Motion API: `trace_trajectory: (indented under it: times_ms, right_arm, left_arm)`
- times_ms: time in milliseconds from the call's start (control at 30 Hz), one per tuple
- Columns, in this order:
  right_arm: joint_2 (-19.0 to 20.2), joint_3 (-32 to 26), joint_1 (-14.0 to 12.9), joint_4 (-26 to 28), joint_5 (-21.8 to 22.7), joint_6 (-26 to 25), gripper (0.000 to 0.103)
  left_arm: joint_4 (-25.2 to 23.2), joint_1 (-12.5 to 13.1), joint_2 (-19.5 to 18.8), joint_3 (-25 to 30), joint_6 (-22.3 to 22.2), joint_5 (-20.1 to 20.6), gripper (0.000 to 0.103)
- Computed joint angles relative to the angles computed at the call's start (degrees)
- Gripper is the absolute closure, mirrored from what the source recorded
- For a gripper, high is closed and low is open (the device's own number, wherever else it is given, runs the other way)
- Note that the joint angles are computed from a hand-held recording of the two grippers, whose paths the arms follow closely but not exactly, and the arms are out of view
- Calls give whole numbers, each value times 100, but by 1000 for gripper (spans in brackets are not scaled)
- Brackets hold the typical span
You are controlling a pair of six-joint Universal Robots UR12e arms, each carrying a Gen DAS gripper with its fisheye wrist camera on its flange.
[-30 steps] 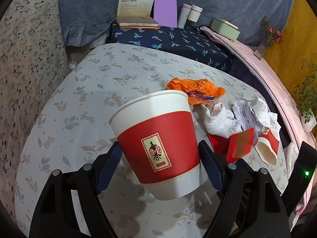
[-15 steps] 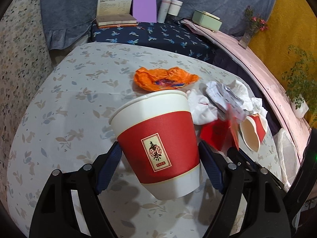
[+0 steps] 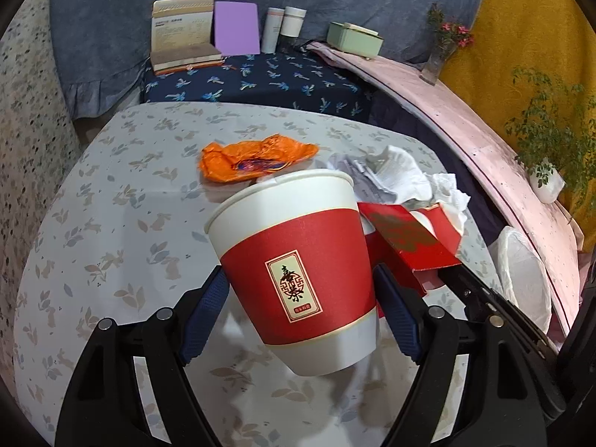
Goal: Collect trash
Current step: 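Carry the cup and red envelope over the white bin and open both tools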
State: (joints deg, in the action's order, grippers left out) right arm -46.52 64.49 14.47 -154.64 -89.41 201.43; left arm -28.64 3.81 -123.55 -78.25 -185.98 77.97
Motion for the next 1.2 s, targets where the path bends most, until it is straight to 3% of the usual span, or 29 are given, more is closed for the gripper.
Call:
trace_trajectory:
  times_ms: [267,633,1200]
  right_arm:
    - [-335,435,-141,-638,-70,125,102]
    - [-818,1123,-449,-1273,-540,360,102]
    - [-1353,2049,-1003,-1616,-1159,806,102]
  left_arm:
    - [78,-185,57,73,142,-58,28]
    - [64,-590,18,302,514,-290,28]
    - [-341,-1287,-308,874,1136,-550,28]
